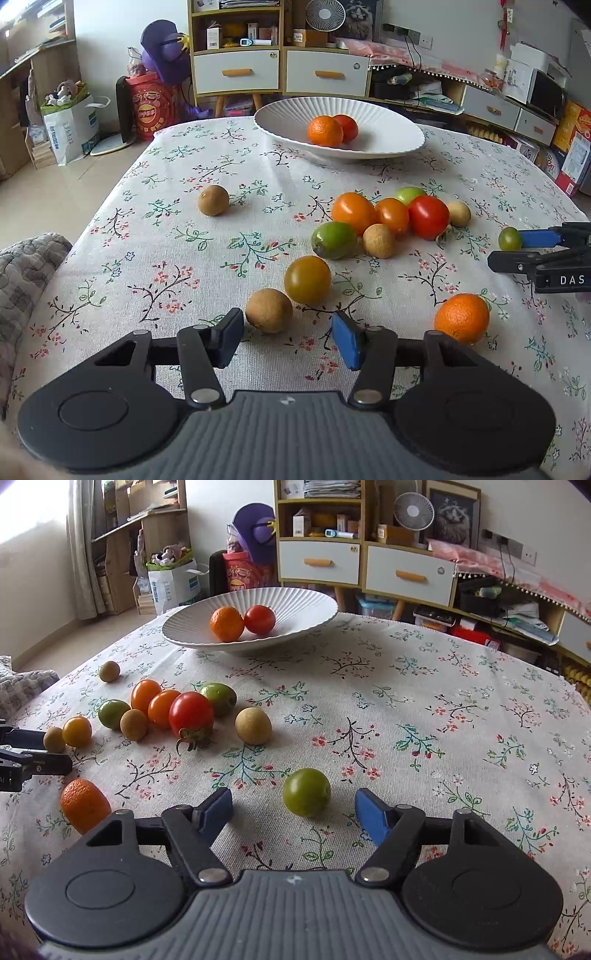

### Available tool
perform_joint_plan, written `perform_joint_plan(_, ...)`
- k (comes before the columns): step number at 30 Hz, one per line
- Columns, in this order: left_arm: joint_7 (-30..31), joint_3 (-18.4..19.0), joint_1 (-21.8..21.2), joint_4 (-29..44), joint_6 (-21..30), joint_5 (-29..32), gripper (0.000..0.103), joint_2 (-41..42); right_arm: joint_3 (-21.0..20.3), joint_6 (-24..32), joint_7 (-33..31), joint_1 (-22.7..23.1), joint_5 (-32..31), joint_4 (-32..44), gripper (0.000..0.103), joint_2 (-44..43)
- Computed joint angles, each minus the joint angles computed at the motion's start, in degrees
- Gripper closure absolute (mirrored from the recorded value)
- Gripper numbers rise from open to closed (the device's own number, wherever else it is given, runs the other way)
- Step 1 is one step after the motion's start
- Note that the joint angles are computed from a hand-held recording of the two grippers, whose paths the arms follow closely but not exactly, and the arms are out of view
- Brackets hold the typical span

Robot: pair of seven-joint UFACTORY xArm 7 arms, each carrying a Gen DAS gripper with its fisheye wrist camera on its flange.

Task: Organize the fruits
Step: 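Grasp the brown kiwi with the left tool while the right tool grasps the green lime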

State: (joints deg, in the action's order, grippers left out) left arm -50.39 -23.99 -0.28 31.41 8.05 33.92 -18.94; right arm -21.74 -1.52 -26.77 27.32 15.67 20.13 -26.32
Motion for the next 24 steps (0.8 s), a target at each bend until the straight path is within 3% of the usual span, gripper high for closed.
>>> perform_joint_plan(7,1.97,1.81,-2.44,0.17,0.87,-2.09,0.064,-0.02,0.83,0.77,0.29,-0.79,0.01,1.05,0.055,0.55)
perform_joint_plan(11,3.41,2.52,-3.57,0.31,0.84,-3.24,0.076,0.22,1.97,0.74,0.69,-1.76,0.29,1.61,0.067,1.30)
perform_joint_plan(15,3.80,2.18,-3.59,0.34,0.89,-3.43,0.077,0.19,3.96,0.50,1.83,-3.69,-0.19,2.03,0.079,2.18)
perform_joint_plan(24,7.98,4.81,-7.24,0.18,1.22,-7.54,0.077,0.14,4.27,1.48,2.09,-3.70,-0.66,2.35,0.080,1.82)
